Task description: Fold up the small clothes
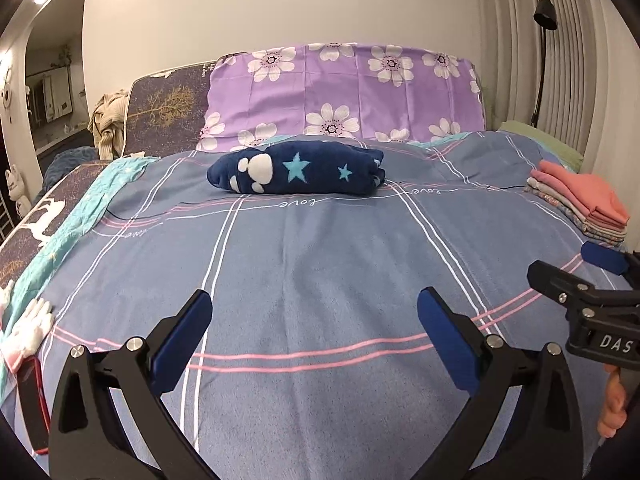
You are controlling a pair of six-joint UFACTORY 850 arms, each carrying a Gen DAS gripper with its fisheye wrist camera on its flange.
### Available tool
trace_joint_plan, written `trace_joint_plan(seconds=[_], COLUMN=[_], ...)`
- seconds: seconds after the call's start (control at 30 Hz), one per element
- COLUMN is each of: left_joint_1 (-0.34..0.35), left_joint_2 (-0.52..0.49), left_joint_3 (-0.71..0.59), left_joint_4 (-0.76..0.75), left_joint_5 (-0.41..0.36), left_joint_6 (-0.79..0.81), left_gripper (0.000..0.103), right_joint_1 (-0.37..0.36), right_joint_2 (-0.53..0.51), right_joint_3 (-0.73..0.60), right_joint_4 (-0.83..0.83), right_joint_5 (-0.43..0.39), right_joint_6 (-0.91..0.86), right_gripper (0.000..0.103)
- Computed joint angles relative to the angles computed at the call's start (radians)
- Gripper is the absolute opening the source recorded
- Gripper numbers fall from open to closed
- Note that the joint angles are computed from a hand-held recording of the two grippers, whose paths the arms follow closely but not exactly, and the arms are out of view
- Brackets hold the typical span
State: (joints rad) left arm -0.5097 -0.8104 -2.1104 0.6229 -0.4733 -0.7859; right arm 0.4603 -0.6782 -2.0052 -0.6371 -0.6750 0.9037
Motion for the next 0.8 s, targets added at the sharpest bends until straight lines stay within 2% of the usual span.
trace_joint_plan(seconds=[0.1, 0.43, 0.8], left_joint_1=[-0.002, 0.006, 0.002], left_joint_2=[0.016, 0.022, 0.024], left_joint_3=[0.028, 0.036, 0.045], left_joint_4=[0.043, -0.085, -0.08], left_joint_5=[0.01, 0.023, 0.019], left_joint_6=[-0.049, 0.054, 0.053], left_gripper=[0.102, 0.102, 0.102], right_joint_1=[0.002, 0.011, 0.015], right_joint_2=[0.003, 0.009, -0.012], right_joint_3=[0.005, 0.019, -0.011], right_joint_4=[-0.006, -0.022, 0.006], right_joint_5=[0.0, 0.005, -0.017], right_joint_6=[0.002, 0.01, -0.025], right_gripper=[0.101, 0.101, 0.101])
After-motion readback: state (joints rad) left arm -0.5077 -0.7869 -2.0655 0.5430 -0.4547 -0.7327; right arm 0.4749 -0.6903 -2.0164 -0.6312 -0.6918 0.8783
